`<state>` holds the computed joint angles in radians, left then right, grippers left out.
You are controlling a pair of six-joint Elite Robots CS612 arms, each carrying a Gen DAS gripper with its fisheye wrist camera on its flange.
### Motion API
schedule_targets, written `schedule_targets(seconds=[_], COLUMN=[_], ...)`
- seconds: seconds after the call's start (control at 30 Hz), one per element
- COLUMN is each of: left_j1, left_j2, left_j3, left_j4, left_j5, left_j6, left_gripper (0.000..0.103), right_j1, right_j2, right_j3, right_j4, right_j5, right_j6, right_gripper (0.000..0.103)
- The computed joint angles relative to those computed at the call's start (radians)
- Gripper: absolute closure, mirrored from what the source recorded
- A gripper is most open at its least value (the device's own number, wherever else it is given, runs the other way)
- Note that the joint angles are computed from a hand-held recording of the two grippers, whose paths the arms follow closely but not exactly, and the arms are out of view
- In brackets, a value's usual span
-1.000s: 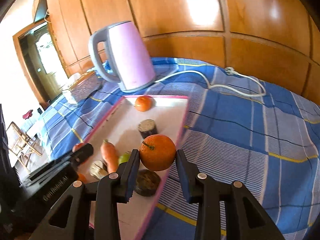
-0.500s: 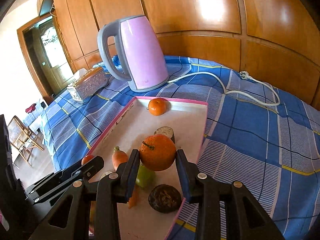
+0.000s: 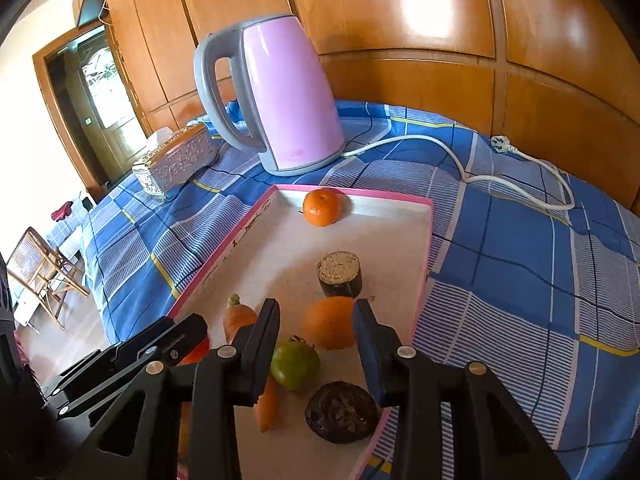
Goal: Organize fruits
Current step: 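Lower the tomato into the tray with left tool while right tool lowers the mandarin, then open both tools and withdraw them from the tray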
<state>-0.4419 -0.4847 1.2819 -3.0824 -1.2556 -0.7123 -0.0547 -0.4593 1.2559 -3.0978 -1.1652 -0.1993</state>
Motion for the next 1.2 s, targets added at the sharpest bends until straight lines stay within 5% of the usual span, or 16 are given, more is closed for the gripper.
schedule_targets(seconds=[0.2,0.33,0.43,0.77,1.2], left_j1=[0.002,-0.001,-0.004,-0.027,-0.067], left_j2=[0.001,-0.003,-0.006,-0.035,-0.071], left_j3=[0.002,0.01,0.023,0.077,0.167], left_j4=[-0.007,-0.016,-0.046,-0.12,-0.256], left_j5=[-0.005,0.012,0.029,0.103,0.189], left_j6=[-0.002,-0.015,-0.019,0.091,0.189], left_gripper=[0.063,0.045,0.044,0.041,0.016], right_j1=[-0.002,-0.008,-0.012,-0.015,-0.013], right_j2=[0.001,-0.003,-0.01,-0.04,-0.077], right_j3=[0.003,0.016,0.028,0.105,0.208], right_j4=[0.004,-0.016,-0.03,-0.114,-0.221], right_j5=[-0.004,-0.002,-0.008,-0.077,-0.13], right_j6=[0.017,0.042,0.058,0.06,0.047], right_gripper=[0.064,0.064,0.064,0.058,0.058])
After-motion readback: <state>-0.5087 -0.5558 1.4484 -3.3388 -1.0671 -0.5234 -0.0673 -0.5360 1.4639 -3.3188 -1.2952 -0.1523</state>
